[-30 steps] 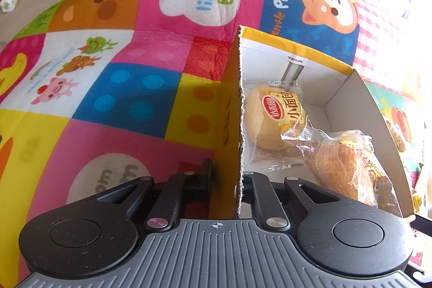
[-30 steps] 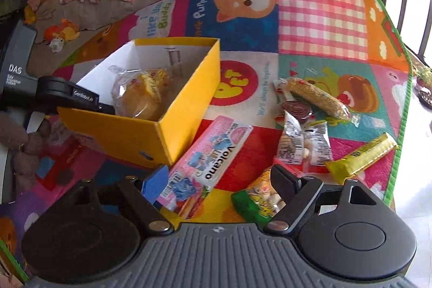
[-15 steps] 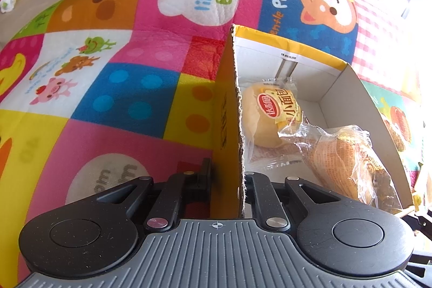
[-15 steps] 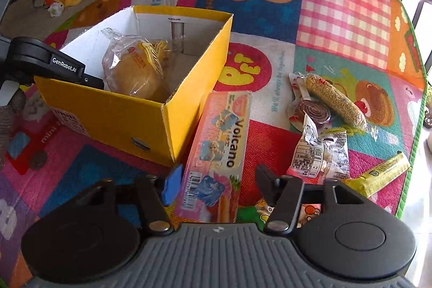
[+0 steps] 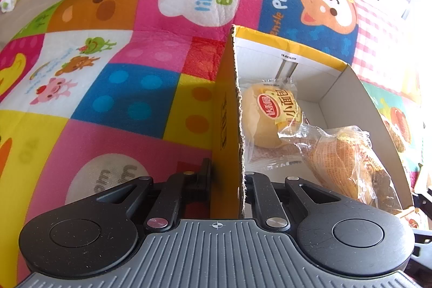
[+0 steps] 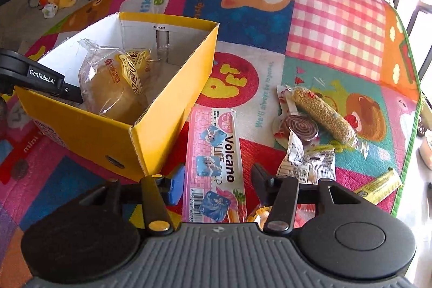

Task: Organize objects
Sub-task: 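Lower the right gripper onto the pink Volcano snack pack and grasp it, then lift the Volcano pack into the yellow box and open the right gripper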

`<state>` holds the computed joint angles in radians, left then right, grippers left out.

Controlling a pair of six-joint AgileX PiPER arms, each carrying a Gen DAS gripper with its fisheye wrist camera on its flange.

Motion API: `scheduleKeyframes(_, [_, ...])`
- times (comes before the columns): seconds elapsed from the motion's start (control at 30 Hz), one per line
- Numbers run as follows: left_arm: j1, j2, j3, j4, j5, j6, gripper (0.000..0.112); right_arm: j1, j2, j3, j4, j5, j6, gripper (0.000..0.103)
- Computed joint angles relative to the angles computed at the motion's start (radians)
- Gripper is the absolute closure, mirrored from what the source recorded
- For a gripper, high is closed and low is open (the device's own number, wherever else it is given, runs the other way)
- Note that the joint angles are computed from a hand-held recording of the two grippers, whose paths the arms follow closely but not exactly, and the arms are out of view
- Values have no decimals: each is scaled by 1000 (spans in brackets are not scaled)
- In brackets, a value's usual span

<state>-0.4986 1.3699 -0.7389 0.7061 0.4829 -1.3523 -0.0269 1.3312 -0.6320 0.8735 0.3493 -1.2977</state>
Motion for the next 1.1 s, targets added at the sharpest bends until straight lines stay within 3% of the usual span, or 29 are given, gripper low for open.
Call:
scheduleKeyframes(0.07, [9, 2, -1, -7, -10, 0, 99, 27, 24, -5, 17, -27, -32, 53])
scheduleKeyframes(0.1, [11, 3, -4, -16, -9, 7, 99, 31, 27, -11, 12, -20, -28, 60])
scheduleKeyframes(0.17, [2, 4, -3, 2, -3, -6, 99, 36, 24, -33, -75, -3, 63, 60])
scheduleKeyframes(0.27, [-1, 4, -1, 15, -4, -18, 99, -4, -34, -29, -71, 16, 55, 60])
scheduleKeyframes(0.33, [0, 7, -6, 9, -1, -11, 99, -79, -75, -61, -74, 113, 73, 60])
scheduleKeyframes(0.4, [0, 7, -5, 8, -3, -11, 99, -168, -117, -123, -57, 262, 82, 60])
scheduleKeyframes(0.57, [5, 0, 1, -1, -10, -1, 99, -313, -180, -291, 84, 574, 63, 60])
scheduleKeyframes(0.67, [-1, 6, -8, -1, 2, 10, 99, -308, -177, -385, 136, 660, 108, 60])
scheduleKeyframes(0.73, [1, 8, -11, -7, 2, 16, 99, -274, -170, -420, 152, 661, 134, 60])
scheduleKeyframes(0.93, [14, 1, -1, -19, -17, 38, 99, -116, -153, -453, 97, 545, 249, 60])
scheduleKeyframes(1.1, [14, 2, -1, -16, -17, 37, 99, -40, -135, -469, 49, 497, 340, 60])
